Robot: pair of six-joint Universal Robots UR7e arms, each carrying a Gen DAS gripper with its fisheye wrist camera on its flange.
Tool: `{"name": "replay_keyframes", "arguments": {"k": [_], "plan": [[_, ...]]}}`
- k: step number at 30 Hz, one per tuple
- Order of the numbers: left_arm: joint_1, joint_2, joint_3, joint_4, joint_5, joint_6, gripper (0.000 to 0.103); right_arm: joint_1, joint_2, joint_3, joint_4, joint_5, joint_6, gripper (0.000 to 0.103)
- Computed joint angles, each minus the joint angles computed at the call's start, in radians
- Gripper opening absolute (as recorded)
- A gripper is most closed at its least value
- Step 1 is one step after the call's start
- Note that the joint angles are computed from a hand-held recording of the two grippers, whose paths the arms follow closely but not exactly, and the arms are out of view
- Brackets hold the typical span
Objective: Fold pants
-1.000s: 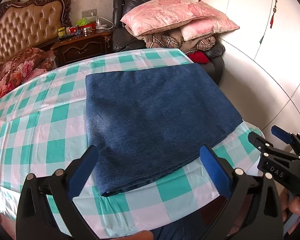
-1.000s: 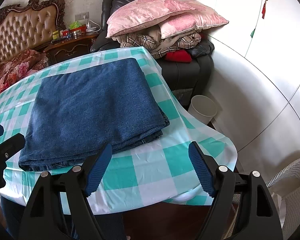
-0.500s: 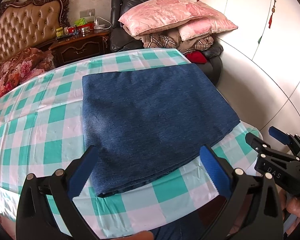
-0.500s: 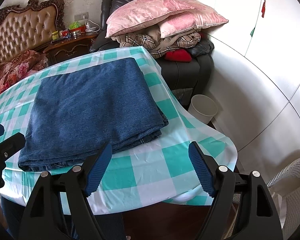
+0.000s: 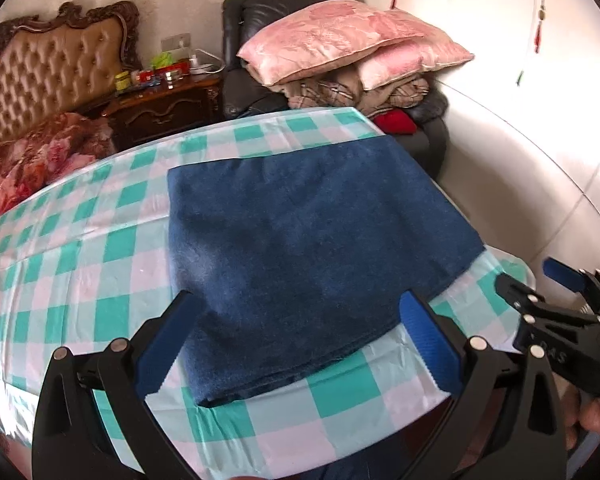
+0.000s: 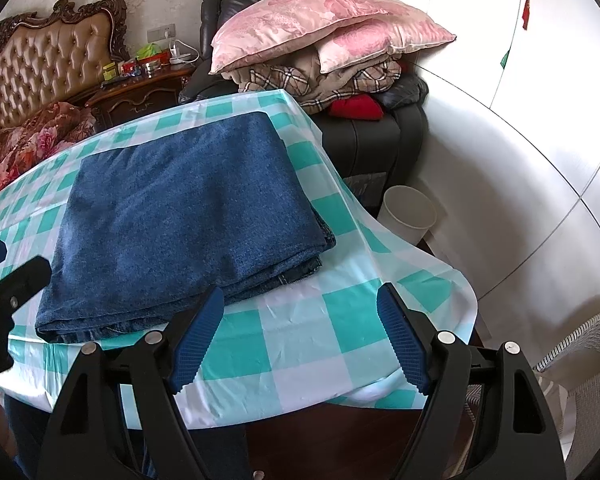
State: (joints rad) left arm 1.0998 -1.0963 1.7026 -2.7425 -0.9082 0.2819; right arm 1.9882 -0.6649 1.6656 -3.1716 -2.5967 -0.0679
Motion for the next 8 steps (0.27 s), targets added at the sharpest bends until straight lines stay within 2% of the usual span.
{"name": "replay_keyframes", "arguments": {"k": [4,6,8], "plan": [[0.008,0.006,-0.018,0.028,-0.026,-0.027,0.102,-0.003,-0.002,0.012,-0.014,0.008,0.007,0.076],[0.02,0.001,-0.022,0.045,-0.066,-0.04,0.102,-0.006,-0.007,0.021,-0.037,0.018,0.005,0.076],[0.028,-0.01,-0.018,0.05,-0.093,-0.039,0.102,-0.011,-0.012,0.031,-0.066,0.031,0.009,0.081]]}}
